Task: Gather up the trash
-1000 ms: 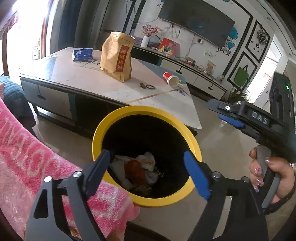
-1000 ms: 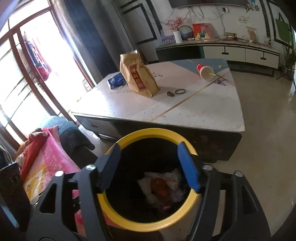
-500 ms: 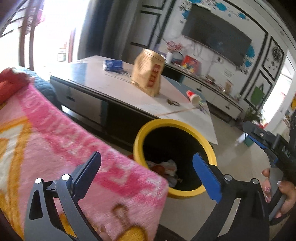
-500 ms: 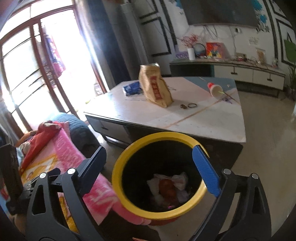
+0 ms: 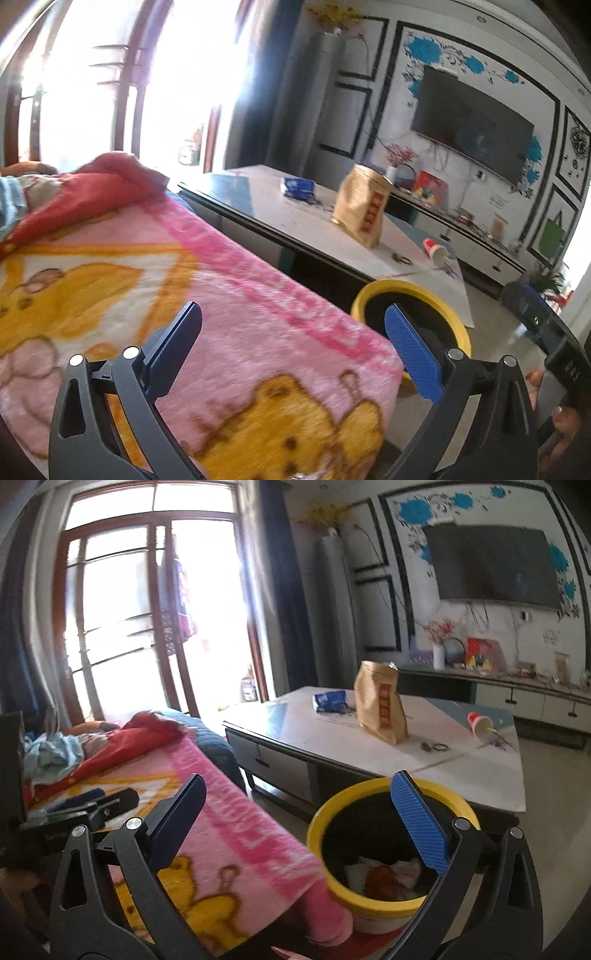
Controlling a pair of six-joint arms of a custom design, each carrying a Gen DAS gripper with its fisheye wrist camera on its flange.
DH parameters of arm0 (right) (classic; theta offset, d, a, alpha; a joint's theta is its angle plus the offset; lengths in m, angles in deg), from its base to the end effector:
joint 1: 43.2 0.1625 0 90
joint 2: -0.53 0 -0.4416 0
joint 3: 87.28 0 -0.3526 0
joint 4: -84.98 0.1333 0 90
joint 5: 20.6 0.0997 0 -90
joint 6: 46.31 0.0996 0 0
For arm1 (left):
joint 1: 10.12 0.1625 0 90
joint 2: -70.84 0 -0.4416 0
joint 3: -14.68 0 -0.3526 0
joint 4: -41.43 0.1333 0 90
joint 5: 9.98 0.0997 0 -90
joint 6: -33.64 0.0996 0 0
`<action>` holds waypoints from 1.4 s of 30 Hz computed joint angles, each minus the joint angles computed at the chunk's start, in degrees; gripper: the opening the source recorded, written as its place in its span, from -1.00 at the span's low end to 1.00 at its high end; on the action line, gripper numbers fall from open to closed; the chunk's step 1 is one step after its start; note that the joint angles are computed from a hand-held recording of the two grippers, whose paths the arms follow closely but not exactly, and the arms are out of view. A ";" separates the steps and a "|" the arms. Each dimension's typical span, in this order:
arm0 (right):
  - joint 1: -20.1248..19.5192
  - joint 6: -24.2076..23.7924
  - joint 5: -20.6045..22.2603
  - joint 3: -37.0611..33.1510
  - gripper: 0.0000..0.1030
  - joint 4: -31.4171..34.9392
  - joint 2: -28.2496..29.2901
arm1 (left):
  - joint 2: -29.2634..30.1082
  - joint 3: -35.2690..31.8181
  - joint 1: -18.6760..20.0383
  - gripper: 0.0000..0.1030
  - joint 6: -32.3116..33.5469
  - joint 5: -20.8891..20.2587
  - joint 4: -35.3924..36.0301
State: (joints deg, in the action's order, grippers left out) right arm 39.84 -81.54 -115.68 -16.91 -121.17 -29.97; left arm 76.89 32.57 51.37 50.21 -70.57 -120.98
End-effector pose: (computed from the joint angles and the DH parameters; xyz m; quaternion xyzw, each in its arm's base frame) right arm 0.0301 -0.7805 0.2339 0.1653 -0.7686 0.5631 0.2546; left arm -0.2659 -0.8712 -0.0100 0.2419 0.8546 -0.4190 0.1889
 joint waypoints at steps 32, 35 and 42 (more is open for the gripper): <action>0.97 -5.64 1.26 3.38 0.79 -11.16 3.31 | -11.87 29.98 -0.65 0.88 6.68 3.65 -29.14; 0.98 -5.63 1.21 3.29 0.79 -11.17 3.40 | -11.95 30.28 -0.72 0.88 6.75 3.48 -29.34; 1.01 -5.48 1.02 3.40 0.79 -11.38 3.34 | -11.86 30.37 -0.80 0.88 6.59 3.31 -29.49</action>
State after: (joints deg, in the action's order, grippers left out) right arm 40.85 -87.02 -114.66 -13.50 -132.55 -26.62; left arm 65.03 62.94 50.57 56.80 -67.26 -150.46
